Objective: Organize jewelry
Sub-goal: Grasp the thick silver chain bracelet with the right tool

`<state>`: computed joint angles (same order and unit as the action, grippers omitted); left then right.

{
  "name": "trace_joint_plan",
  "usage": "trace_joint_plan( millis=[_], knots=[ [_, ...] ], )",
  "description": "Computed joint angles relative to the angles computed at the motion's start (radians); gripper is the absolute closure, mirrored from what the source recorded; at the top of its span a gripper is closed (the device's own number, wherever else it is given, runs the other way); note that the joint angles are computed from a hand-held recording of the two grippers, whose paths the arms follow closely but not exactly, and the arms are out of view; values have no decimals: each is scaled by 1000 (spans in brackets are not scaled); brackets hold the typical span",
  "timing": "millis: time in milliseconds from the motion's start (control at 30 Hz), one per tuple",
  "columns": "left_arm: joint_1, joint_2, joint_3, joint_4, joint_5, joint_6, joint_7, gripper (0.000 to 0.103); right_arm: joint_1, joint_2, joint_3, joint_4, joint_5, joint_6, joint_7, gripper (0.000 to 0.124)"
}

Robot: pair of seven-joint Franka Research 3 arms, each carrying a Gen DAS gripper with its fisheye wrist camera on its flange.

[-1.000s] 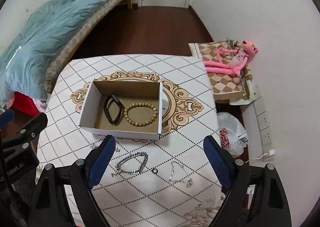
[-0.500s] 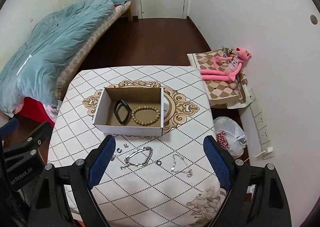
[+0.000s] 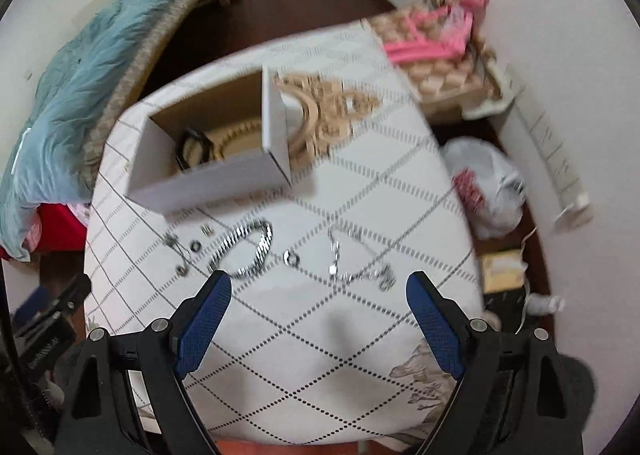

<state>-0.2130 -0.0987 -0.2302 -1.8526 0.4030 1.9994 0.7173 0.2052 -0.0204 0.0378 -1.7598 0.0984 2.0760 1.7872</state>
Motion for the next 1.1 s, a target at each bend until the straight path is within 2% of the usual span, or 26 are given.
trace_joint_plan(
  millis=[67, 167, 300, 433, 500, 533, 567, 667, 800, 900, 967, 1100],
  knots=[
    [0, 7, 1, -19, -10, 7, 0, 2, -1, 9, -4, -31, 81, 21, -46, 33],
    [-1, 22, 0, -31, 4, 14, -2, 2, 11, 43, 6, -38, 92, 67, -67, 34],
    [0, 50, 5, -27, 26, 6, 0, 2, 39, 131, 15, 25, 25, 93, -62, 47],
    [5, 59, 13, -39, 23, 19, 14, 2, 82, 220, 9, 105, -105, 82, -52, 51],
    [7, 64, 15, -43, 22, 23, 31, 2, 95, 247, 5, 125, -129, 60, -65, 64],
    [7, 66, 15, -47, 17, 28, 39, 2, 111, 235, 0, 99, -176, 96, -63, 65],
    [7, 63, 16, -55, 7, 39, 46, 2, 114, 222, -1, 76, -185, 126, -62, 71],
    [6, 58, 17, -77, -28, 83, 62, 3, 115, 202, -2, 41, -190, 173, -61, 115],
    [2, 76, 15, -78, -92, 155, 92, 3, 102, 192, -9, 34, -171, 165, -41, 116],
    [-6, 95, 9, -63, -88, 189, 96, 5, 82, 166, -18, 9, -157, 175, -22, 116],
    [-13, 120, 5, -41, -81, 193, 103, 17, 69, 156, -22, 3, -153, 172, -11, 116],
    [-27, 160, 1, -8, -77, 191, 119, 35, 49, 148, -23, 1, -146, 166, -14, 116]
  ],
)
